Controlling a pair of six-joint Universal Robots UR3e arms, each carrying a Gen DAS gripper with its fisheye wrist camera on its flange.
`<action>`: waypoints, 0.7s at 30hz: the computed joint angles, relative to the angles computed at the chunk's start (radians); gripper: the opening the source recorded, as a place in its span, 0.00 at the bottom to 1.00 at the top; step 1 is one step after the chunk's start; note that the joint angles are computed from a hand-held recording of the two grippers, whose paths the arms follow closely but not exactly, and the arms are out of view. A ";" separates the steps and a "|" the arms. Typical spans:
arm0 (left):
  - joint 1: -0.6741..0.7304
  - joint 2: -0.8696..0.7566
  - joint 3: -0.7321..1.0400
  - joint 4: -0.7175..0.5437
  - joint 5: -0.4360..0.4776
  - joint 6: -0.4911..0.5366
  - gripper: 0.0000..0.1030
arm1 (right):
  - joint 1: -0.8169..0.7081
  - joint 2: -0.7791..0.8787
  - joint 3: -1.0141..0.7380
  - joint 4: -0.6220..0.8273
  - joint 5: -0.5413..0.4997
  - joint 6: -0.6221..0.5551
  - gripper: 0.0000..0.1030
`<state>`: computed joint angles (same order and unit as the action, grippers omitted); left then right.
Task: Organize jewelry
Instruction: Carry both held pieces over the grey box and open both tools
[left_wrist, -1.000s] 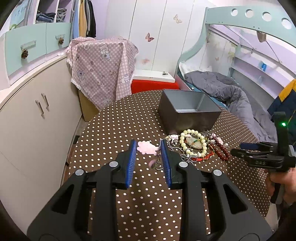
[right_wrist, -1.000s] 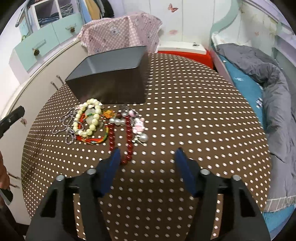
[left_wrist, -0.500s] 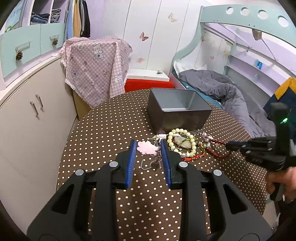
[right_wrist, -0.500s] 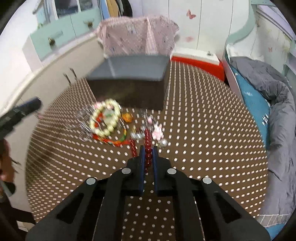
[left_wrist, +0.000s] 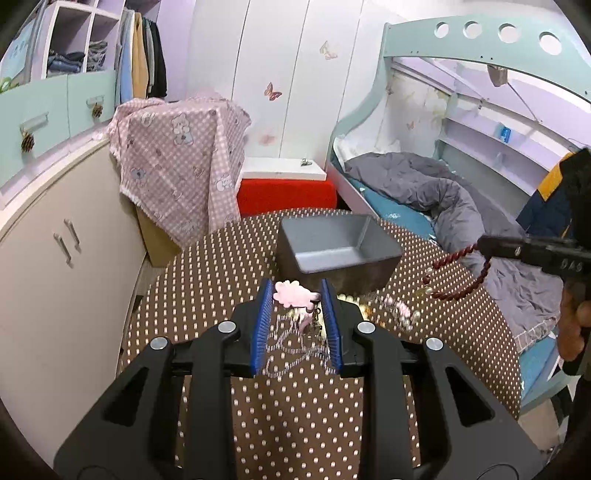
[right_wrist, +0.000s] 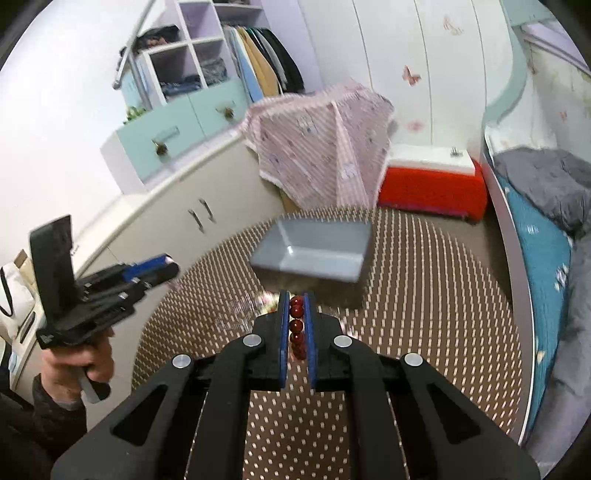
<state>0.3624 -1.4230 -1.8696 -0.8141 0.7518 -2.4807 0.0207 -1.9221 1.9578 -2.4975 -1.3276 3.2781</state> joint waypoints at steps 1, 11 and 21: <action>-0.007 -0.010 0.014 0.004 -0.002 -0.006 0.26 | 0.003 0.023 -0.045 0.006 -0.004 -0.010 0.06; -0.218 -0.317 0.414 0.042 0.088 -0.157 0.26 | -0.039 0.268 -0.348 0.023 0.034 -0.055 0.06; -0.303 -0.493 0.575 0.115 0.241 -0.285 0.91 | -0.080 0.393 -0.327 -0.063 -0.024 0.047 0.81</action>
<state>0.0589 -1.9160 -1.2951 -0.6990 0.9924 -2.7662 -0.0596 -1.5291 1.6307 -2.5603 -1.3517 3.3247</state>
